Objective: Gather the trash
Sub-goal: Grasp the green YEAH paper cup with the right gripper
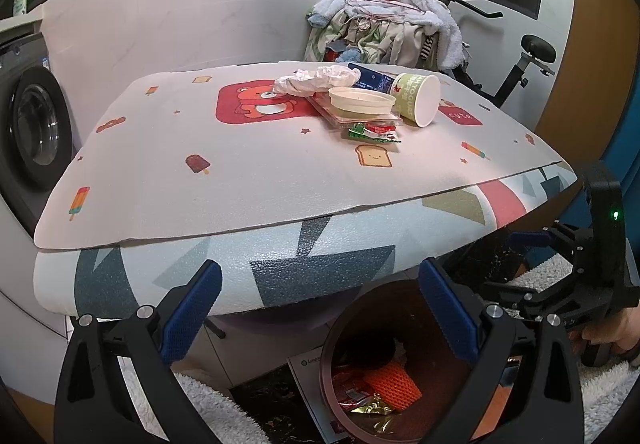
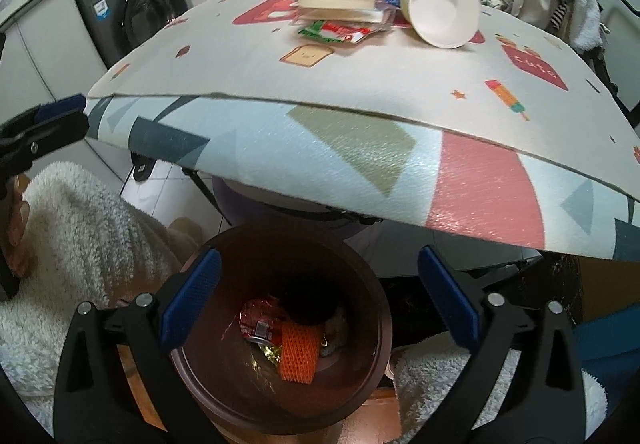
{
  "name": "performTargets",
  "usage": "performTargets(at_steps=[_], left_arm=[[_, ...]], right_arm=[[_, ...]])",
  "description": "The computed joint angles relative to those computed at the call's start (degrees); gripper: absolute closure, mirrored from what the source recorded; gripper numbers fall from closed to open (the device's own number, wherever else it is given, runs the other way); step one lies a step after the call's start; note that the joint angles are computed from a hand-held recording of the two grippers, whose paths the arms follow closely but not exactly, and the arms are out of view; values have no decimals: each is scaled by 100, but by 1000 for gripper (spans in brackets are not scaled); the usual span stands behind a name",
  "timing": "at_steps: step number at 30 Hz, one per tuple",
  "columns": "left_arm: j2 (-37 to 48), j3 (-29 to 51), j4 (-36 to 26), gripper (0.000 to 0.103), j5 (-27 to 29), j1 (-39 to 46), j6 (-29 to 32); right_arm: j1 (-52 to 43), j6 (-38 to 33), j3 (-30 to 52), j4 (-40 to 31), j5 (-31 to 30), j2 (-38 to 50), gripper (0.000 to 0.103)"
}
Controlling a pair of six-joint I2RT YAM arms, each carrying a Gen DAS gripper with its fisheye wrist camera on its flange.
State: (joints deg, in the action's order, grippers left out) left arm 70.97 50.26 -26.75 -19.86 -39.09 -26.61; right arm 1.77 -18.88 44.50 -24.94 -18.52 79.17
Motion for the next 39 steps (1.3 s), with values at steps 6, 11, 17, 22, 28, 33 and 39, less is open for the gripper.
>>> performTargets(at_steps=[6, 11, 17, 22, 28, 33, 39], left_arm=[[26, 6, -10, 7, -23, -17, 7], [94, 44, -39, 7, 1, 11, 0], [212, 192, -100, 7, 55, 35, 98], [436, 532, -106, 7, 524, 484, 132], [1035, 1362, -150, 7, 1225, 1168, 208], [1599, 2025, -181, 8, 1640, 1542, 371], [2267, 2659, -250, 22, 2285, 1855, 369]], right_arm=[[-118, 128, -2, 90, -31, -23, 6], [-243, 212, 78, 97, -110, 10, 6], [-556, 219, 713, -115, -392, 359, 6], [-701, 26, 2276, -579, -386, 1311, 6], [-498, -200, 5247, -1601, 46, 3043, 6], [-221, -57, 7357, -2269, 382, 4438, 6], [25, 356, 9484, -3134, 700, 5977, 6]])
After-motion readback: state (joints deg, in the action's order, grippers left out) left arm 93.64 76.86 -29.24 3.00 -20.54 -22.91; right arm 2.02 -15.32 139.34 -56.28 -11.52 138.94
